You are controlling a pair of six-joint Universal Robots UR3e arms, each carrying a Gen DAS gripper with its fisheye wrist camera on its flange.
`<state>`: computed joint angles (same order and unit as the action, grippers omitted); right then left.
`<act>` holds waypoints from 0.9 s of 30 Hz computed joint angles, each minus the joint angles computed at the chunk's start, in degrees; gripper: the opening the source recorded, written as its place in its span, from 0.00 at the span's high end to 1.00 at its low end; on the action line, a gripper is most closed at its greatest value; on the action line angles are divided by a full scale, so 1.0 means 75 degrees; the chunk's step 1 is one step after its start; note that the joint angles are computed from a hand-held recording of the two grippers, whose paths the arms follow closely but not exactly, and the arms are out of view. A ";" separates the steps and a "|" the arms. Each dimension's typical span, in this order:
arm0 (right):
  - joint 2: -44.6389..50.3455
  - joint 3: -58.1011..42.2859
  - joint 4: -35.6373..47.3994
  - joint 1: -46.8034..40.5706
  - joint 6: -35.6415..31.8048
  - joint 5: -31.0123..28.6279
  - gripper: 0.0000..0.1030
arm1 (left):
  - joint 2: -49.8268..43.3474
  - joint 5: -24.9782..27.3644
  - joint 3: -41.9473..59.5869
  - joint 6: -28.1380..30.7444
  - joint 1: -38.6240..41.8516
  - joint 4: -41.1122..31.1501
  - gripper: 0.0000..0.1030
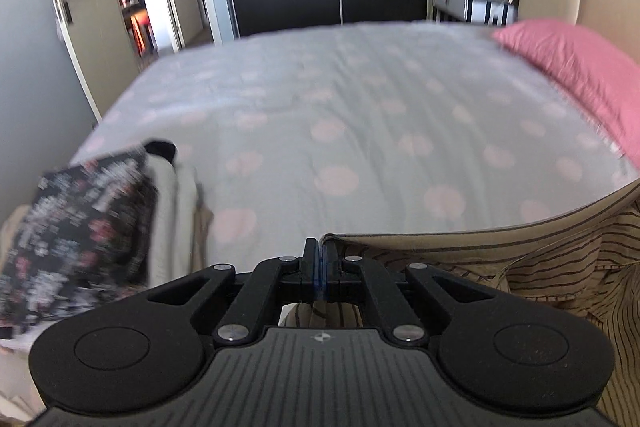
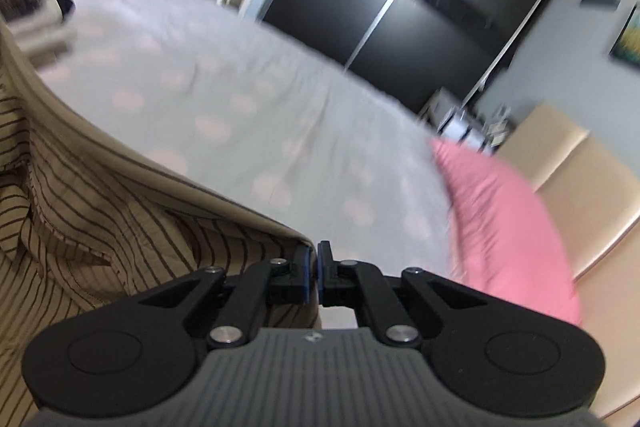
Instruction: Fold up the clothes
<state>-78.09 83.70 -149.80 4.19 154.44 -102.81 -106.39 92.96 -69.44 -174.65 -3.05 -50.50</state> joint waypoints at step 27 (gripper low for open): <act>0.1766 -0.0443 -0.0351 -0.0683 0.0936 0.0805 0.37 | -0.1280 -0.0362 0.0446 0.0087 -0.0467 0.0203 0.50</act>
<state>-64.84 80.37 -152.44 -0.93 161.46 -96.77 -115.99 90.24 -66.10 -174.00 -6.55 -48.98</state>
